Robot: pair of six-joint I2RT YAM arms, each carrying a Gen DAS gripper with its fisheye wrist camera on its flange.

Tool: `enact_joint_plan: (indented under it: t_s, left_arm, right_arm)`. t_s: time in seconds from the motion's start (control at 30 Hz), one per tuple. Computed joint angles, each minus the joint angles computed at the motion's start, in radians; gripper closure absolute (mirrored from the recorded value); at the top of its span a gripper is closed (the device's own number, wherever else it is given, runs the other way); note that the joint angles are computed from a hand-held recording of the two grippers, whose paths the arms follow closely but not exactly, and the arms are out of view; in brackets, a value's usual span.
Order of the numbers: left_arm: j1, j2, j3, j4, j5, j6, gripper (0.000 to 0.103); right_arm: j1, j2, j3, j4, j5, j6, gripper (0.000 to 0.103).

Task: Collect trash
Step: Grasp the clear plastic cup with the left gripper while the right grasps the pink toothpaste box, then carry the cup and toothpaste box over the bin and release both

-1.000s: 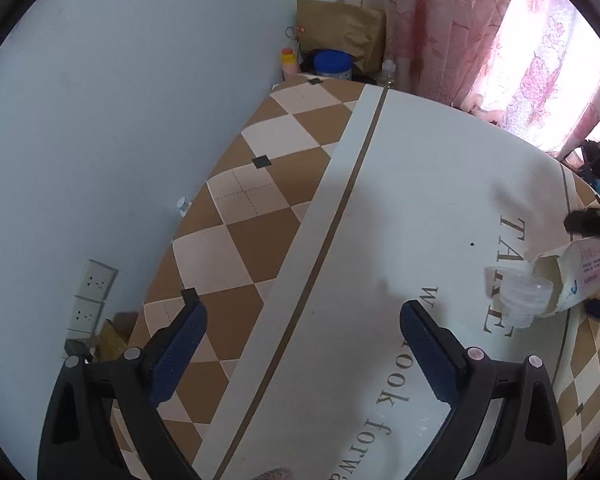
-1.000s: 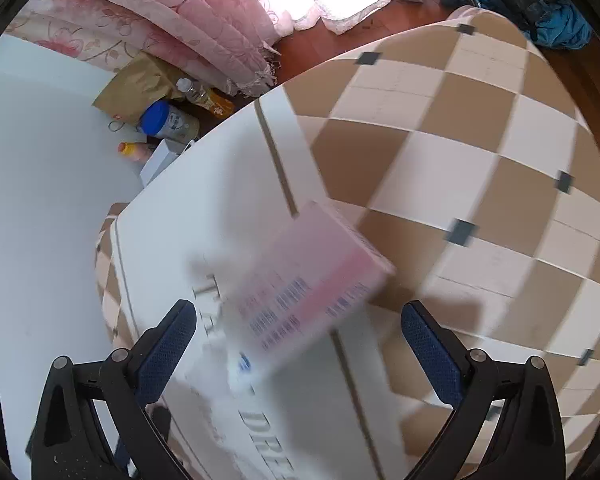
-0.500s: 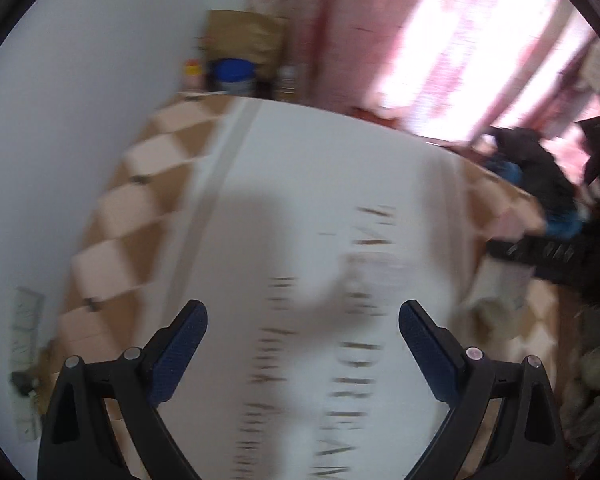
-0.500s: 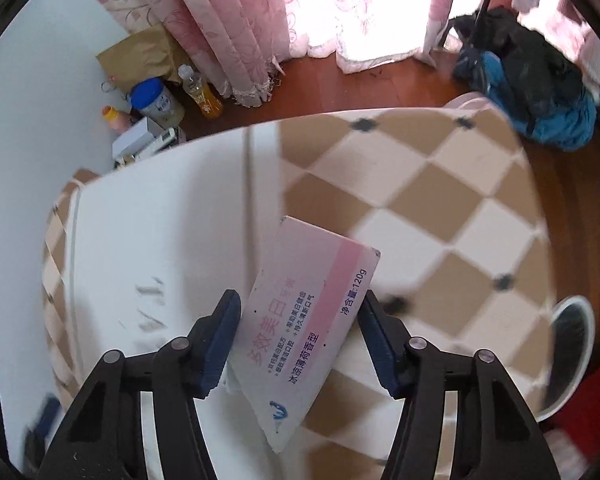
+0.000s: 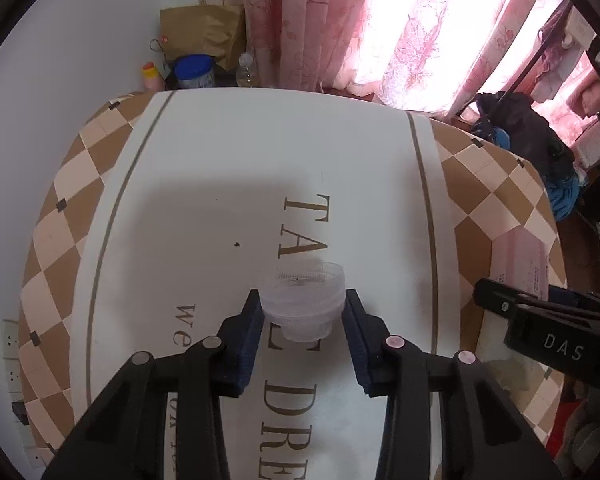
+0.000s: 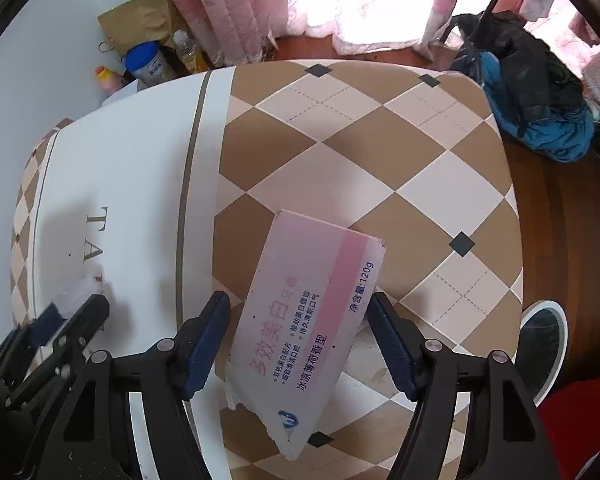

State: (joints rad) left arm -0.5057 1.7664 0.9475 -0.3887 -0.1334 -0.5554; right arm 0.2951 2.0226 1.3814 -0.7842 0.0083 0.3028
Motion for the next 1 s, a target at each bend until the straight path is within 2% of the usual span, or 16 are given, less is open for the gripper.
enact_joint_plan:
  t_s: [0.03,0.07,0.13,0.3,0.53,0.67,0.83,0.9,1.0]
  left_arm:
    - [-0.004,-0.006,-0.007,-0.001,-0.013,-0.006,0.067]
    - [-0.008,-0.019,-0.021,0.005,-0.021,-0.011,0.067]
    - [-0.022,-0.041,-0.034,-0.005,-0.048,-0.022,0.067]
    - [-0.073,-0.16,-0.075,-0.056,-0.151,-0.069,0.067]
    - [-0.207,-0.369,-0.065,-0.229,-0.273,-0.156,0.067]
    - [-0.344,-0.427,0.023,-0.374,-0.337,-0.244,0.067]
    - [-0.547,-0.39,0.207,-0.53,-0.412,-0.347,0.067]
    - [-0.617,-0.346,0.296,-0.568,-0.429,-0.372,0.067]
    - [-0.71,-0.251,0.441,-0.611,-0.459,-0.396,0.067]
  right_arm:
    - [0.008,-0.008,-0.011,0.016,0.014,-0.003,0.043]
    - [0.009,-0.02,-0.025,0.036,0.013,-0.017,0.047]
    - [0.009,-0.042,-0.056,0.055,-0.007,-0.024,0.047]
    - [0.01,-0.162,-0.17,0.123,0.022,-0.053,0.047]
    - [-0.017,-0.497,-0.365,0.146,0.029,-0.062,0.047]
    - [-0.054,-0.714,-0.414,0.065,0.026,-0.081,0.047]
    - [-0.175,-0.934,-0.383,-0.109,-0.027,-0.141,0.047]
    - [-0.275,-0.997,-0.349,-0.185,-0.078,-0.203,0.047]
    - [-0.541,-1.056,-0.262,-0.328,-0.22,-0.371,0.047]
